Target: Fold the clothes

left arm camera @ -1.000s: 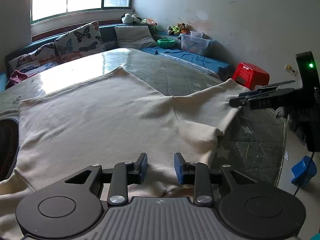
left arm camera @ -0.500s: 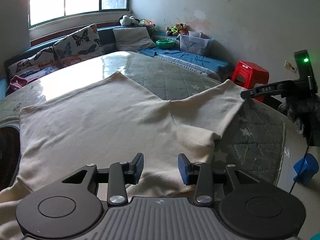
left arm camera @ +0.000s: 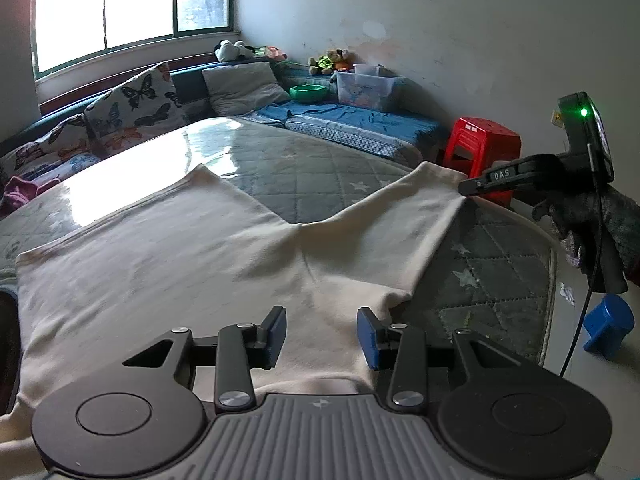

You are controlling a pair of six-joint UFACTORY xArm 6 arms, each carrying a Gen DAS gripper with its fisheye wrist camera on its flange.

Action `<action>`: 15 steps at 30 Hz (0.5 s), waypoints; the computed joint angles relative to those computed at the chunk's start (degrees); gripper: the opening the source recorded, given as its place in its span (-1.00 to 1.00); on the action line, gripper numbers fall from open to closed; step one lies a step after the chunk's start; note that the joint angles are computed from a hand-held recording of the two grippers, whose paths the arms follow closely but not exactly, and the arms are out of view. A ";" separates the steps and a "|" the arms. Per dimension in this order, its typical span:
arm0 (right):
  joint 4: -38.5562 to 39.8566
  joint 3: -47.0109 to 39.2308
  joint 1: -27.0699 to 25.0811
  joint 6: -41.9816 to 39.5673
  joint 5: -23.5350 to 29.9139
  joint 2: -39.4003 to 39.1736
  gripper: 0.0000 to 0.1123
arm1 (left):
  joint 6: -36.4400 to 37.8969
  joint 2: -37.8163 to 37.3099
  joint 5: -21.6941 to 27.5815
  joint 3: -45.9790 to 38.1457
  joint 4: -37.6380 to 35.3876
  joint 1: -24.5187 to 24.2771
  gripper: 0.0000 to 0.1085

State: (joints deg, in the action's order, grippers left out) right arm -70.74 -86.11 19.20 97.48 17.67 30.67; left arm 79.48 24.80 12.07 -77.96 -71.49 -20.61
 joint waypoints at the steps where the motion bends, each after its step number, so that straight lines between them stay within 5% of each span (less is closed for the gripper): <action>1: -0.45 0.04 -0.03 0.56 0.14 -0.05 -0.76 | -0.40 0.16 -0.01 -0.12 0.37 -0.07 -0.22; 15: -13.95 -0.28 -0.73 12.99 -1.14 -1.66 -0.92 | -2.89 0.56 -0.86 -0.38 2.73 -0.41 -0.22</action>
